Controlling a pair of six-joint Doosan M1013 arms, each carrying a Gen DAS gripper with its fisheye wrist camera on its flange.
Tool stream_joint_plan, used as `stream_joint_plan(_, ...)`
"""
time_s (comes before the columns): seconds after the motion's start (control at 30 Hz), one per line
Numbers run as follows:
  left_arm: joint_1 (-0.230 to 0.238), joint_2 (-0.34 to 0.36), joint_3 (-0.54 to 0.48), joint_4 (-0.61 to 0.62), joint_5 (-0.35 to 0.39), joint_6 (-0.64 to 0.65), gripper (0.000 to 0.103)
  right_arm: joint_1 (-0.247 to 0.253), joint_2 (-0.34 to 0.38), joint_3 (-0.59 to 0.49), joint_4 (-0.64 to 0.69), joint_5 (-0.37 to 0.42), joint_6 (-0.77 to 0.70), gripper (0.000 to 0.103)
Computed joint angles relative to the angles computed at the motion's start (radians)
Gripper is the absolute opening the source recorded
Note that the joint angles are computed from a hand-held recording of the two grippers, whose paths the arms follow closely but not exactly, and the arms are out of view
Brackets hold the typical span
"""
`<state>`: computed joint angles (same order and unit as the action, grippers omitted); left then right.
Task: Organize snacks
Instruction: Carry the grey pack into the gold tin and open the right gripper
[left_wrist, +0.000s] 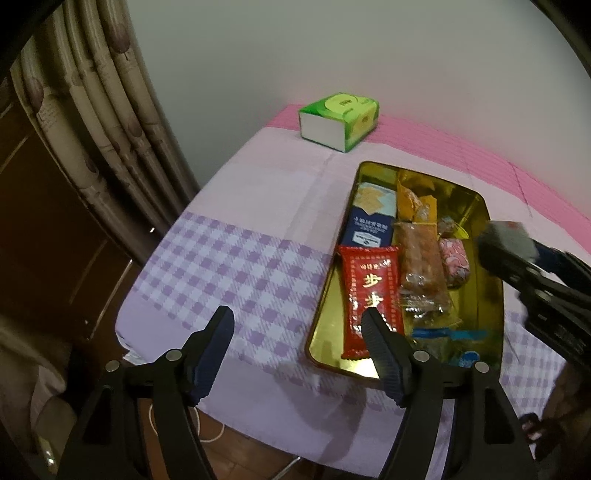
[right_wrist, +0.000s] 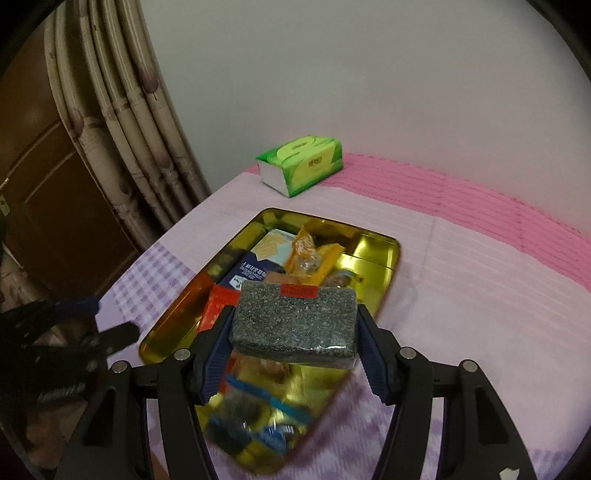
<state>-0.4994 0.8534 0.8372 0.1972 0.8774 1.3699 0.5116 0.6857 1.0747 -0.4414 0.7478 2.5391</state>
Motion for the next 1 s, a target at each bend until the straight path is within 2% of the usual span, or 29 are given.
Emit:
stream_joint_plan(0.17,0.000,-0.002,0.006,0.048,-0.014,-0.057,0.082,-0.016,0.054,-0.077,0.061,0.040,-0.040,0.059)
stream_joint_plan(0.4,-0.002,-0.001,0.006,0.036,-0.010,-0.040,0.082,-0.031,0.092,-0.130,0.090,0.063,-0.050,0.059)
stream_joint_plan(0.67,-0.006,-0.011,0.026,0.059,-0.035,-0.025,0.082,-0.036,0.132,-0.205,0.073,0.138,-0.047,0.060)
stream_joint_plan(0.73,-0.006,-0.010,0.024,0.056,-0.033,-0.019,0.082,-0.037,0.135,-0.212,0.073,0.147,-0.037,0.061)
stream_joint_plan(0.8,-0.001,-0.003,0.010,0.003,-0.016,0.018,0.082,-0.034,0.133,-0.208,0.053,0.154,-0.002,0.062)
stream_joint_plan(0.9,0.000,0.004,-0.001,-0.023,-0.002,0.041,0.082,-0.029,0.107,-0.172,0.013,0.122,0.051,0.062)
stream_joint_plan(1.0,0.004,0.002,-0.001,-0.069,-0.001,0.063,0.082,-0.016,0.087,-0.161,-0.037,0.129,0.069,0.064)
